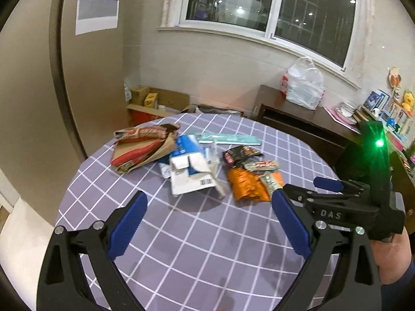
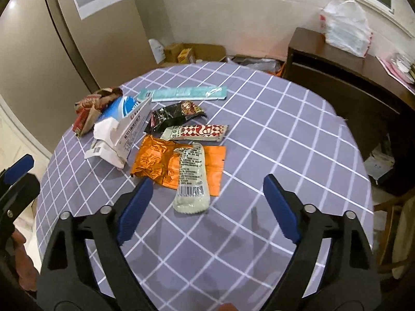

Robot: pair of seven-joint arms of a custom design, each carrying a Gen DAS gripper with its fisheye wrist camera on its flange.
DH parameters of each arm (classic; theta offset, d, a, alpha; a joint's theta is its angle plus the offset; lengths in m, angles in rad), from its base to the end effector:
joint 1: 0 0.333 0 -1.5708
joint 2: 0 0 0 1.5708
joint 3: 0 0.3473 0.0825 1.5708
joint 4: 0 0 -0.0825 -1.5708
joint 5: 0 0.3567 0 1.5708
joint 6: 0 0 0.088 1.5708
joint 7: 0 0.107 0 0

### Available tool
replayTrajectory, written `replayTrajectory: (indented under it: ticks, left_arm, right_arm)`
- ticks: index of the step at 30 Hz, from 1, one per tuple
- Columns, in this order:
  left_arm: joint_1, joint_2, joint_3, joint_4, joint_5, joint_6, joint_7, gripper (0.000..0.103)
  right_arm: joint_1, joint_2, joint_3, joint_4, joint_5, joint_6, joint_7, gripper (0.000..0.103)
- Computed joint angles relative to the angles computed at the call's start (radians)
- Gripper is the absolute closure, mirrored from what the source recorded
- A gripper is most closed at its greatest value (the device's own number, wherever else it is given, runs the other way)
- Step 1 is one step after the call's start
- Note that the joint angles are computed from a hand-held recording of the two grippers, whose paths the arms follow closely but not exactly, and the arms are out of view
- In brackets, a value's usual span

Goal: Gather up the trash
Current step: 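Grasp the clear wrapper with the right tool while the left tool grasps the blue-and-white box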

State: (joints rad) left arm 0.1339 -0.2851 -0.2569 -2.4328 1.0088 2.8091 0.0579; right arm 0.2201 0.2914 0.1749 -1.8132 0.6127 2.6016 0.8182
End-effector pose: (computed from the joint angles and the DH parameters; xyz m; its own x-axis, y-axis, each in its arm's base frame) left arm 0.4410 -0.1038 0.5074 0.4242 -0.8949 0.1383 -0.5446 -0.3741 -0.7507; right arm 0.6124 0.2296 0.4782 0.6592 -0.7319 -0.1724 -0.6592 -0.4521 -0.6009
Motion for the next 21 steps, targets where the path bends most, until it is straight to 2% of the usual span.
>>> replayTrajectory:
  ticks: [7,9,10,12,17,21]
  left_arm:
    - [0.015,0.057,0.013,0.032,0.035,-0.013,-0.035,0.008]
    - [0.007,0.089,0.023,0.064,0.05,-0.035,-0.037,0.008]
    - [0.002,0.108,0.029,0.081,0.059,-0.048,-0.038,0.008]
    - [-0.015,0.147,0.047,0.116,0.066,-0.079,-0.031,0.008]
    - [-0.065,0.256,0.106,0.198,-0.011,-0.117,0.087,0.008]
    - [-0.09,0.302,0.143,0.227,-0.021,-0.106,0.112,0.008]
  right_arm:
    - [0.025,0.061,0.003,0.048,-0.073,0.003,0.016,0.036]
    - [0.029,0.079,0.005,0.066,-0.098,-0.002,0.024,0.052]
    - [0.031,0.084,0.006,0.066,-0.108,0.004,0.025,0.057]
    - [0.027,0.082,0.013,0.056,-0.116,0.033,0.015,0.076]
    - [-0.021,0.076,0.04,0.059,-0.043,-0.007,-0.047,0.088]
    - [-0.034,0.065,0.032,0.055,-0.006,-0.025,-0.065,0.089]
